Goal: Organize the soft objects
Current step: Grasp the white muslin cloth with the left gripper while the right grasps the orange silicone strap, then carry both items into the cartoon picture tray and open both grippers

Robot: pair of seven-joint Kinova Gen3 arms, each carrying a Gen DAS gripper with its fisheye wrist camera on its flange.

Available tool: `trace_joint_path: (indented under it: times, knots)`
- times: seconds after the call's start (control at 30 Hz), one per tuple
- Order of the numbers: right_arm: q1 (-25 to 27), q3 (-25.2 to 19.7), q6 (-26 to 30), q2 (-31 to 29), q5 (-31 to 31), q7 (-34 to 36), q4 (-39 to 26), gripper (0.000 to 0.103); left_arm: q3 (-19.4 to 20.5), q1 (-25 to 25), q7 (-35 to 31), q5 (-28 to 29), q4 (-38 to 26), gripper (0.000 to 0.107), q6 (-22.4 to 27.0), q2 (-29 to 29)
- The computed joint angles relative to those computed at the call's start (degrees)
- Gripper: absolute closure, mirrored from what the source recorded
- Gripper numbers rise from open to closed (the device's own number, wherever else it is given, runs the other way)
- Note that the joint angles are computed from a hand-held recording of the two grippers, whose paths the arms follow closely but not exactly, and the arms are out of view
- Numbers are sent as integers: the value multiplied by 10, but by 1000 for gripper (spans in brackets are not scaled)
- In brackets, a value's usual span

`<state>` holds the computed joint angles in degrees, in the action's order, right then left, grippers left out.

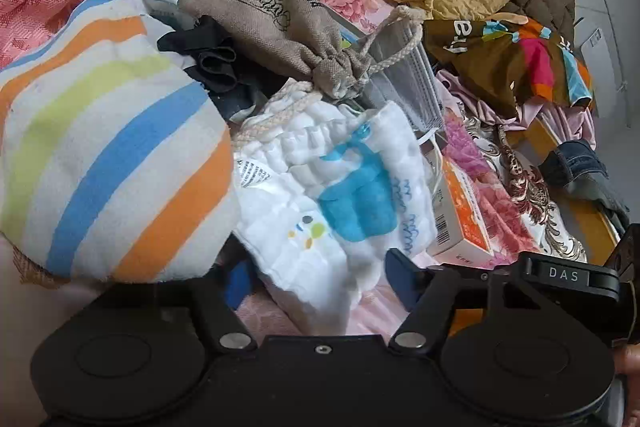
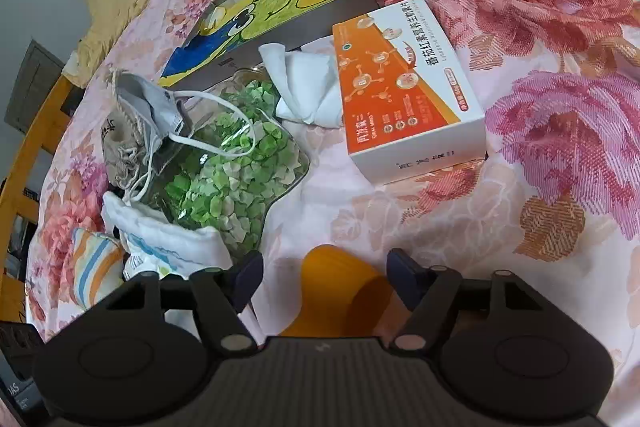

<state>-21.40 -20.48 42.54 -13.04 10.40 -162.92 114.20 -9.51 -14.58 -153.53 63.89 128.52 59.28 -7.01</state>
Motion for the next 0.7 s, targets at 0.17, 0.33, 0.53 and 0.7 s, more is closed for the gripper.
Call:
trace_joint_path:
  times: [0.17, 0.33, 0.53, 0.7]
  knots:
    - [-13, -23, 45, 26, 42, -8, -28, 37, -2, -4, 6, -14, -15, 83, 41, 30]
    - [-41, -21, 77, 42, 73, -30, -44, 50, 7, -13, 5, -13, -11, 90, 41, 37]
    - [-60, -21, 81, 36, 102, -57, -40, 68, 16, -2, -13, -15, 0, 96, 2, 5]
    - [-73, -48, 88, 30, 158, -84, -40, 69, 22, 21, -11, -44, 9, 97, -53, -52]
